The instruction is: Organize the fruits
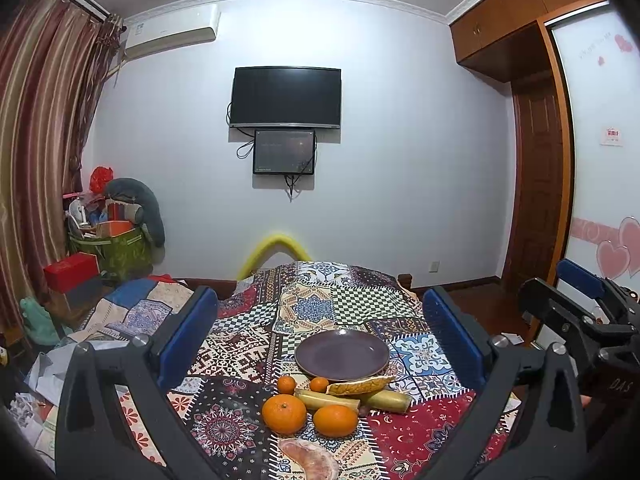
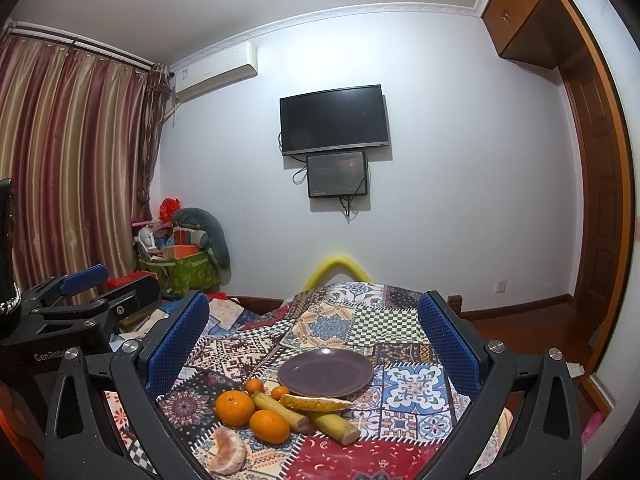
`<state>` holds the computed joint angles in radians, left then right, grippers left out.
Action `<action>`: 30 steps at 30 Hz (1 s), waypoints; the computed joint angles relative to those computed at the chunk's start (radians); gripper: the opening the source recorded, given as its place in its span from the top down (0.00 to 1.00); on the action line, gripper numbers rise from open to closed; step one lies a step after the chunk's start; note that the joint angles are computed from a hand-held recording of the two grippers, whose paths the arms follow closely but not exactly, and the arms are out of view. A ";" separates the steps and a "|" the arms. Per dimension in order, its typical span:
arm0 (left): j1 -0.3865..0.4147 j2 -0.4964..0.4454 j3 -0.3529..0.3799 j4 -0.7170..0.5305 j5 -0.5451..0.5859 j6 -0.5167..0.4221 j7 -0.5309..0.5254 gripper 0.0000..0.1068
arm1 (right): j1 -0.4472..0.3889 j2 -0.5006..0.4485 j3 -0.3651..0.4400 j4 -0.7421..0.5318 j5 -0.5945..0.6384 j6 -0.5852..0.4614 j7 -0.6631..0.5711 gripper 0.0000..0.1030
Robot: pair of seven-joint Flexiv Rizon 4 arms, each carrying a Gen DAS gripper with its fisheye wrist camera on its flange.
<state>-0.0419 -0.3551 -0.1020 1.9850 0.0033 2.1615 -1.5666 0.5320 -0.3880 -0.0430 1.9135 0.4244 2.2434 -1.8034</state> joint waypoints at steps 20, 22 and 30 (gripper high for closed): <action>0.040 -0.055 -0.030 -0.057 0.034 -0.063 0.017 0.04 | -0.003 -0.019 -0.012 -0.011 -0.007 -0.020 0.013 0.00; 0.064 -0.075 -0.048 -0.079 0.046 -0.100 0.020 0.04 | 0.016 -0.033 -0.040 -0.026 0.005 -0.059 -0.006 0.00; 0.118 -0.187 -0.091 -0.179 0.010 -0.288 0.094 0.04 | -0.003 -0.130 -0.106 -0.086 -0.096 -0.276 0.090 0.00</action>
<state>0.0762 -0.5418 -0.1933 1.8061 0.0133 1.8733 -1.4723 0.5287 -0.5183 -0.1490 1.8273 0.3286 1.9674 -1.7137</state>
